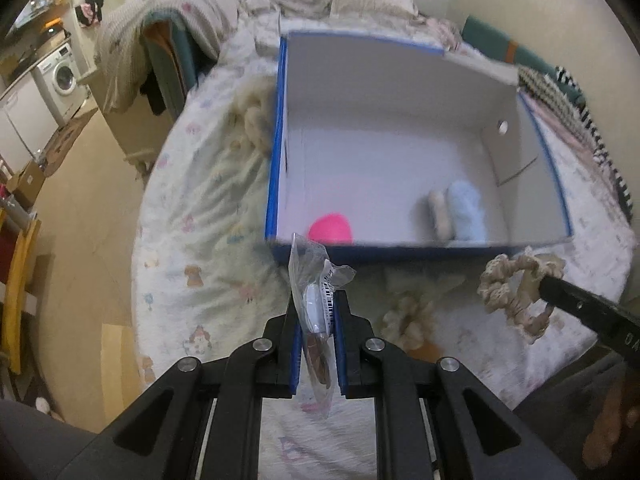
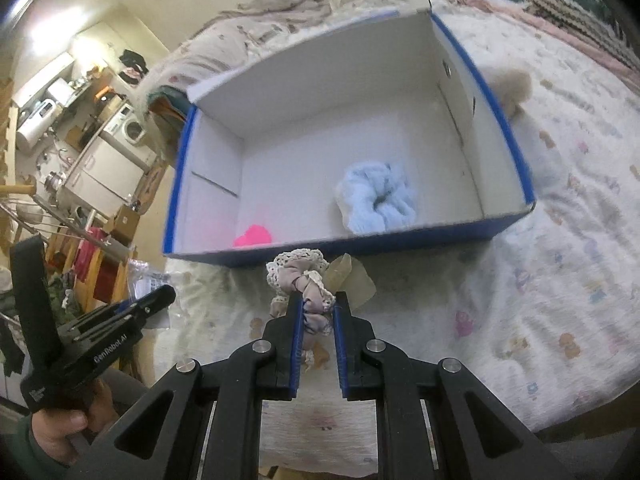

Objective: Organize soft objects
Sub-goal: 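Carry the bag and scrunchie into the box and release both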

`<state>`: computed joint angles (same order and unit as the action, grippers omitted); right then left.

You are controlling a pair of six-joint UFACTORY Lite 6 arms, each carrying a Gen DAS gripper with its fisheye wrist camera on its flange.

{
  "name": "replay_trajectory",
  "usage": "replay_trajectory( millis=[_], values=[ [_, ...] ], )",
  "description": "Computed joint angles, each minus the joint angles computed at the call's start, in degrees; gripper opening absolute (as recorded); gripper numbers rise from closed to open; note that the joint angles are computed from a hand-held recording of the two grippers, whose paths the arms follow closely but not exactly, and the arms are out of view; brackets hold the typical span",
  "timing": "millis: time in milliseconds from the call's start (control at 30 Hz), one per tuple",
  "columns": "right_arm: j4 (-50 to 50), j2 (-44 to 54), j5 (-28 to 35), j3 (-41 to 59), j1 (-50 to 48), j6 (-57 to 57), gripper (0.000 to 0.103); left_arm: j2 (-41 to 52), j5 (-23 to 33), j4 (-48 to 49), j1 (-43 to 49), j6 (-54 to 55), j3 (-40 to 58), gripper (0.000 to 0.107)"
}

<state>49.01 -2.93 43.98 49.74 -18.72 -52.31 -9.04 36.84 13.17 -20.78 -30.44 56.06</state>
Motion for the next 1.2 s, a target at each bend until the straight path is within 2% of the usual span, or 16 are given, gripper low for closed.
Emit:
replay_trajectory(
  millis=[167,333,567,800,900,1000,1100,1200],
  values=[
    [2.0,-2.71,4.22,2.94,-2.75,-0.79,0.016,0.95,2.43,0.95,-1.72,-0.25,7.28,0.012],
    [3.29,-1.02,6.64,9.18,-3.45,-0.02,0.016,5.97,4.15,0.37,-1.49,2.28,16.65,0.012],
    [4.12,7.18,6.96,20.96,-2.22,2.77,0.016,17.01,6.27,-1.96,0.8,6.73,31.4,0.012],
    [4.16,16.54,4.83,32.26,0.71,5.36,0.016,27.68,6.6,-1.95,1.6,8.29,41.12,0.012],
    [3.96,20.47,2.65,36.09,1.92,5.77,0.016,32.12,6.3,-2.63,1.82,8.6,43.92,0.012],
    [5.21,22.95,-0.14,36.61,2.5,4.6,0.016,35.65,6.3,-8.48,3.14,11.55,45.28,0.012],
    [7.13,24.45,-1.91,35.29,2.58,3.11,0.016,36.99,3.47,-6.64,2.46,10.4,43.2,0.012],
    [5.01,27.42,-2.42,36.75,3.31,5.23,0.016,38.93,1.44,-6.18,2.53,10.09,42.08,0.012]
  ],
)
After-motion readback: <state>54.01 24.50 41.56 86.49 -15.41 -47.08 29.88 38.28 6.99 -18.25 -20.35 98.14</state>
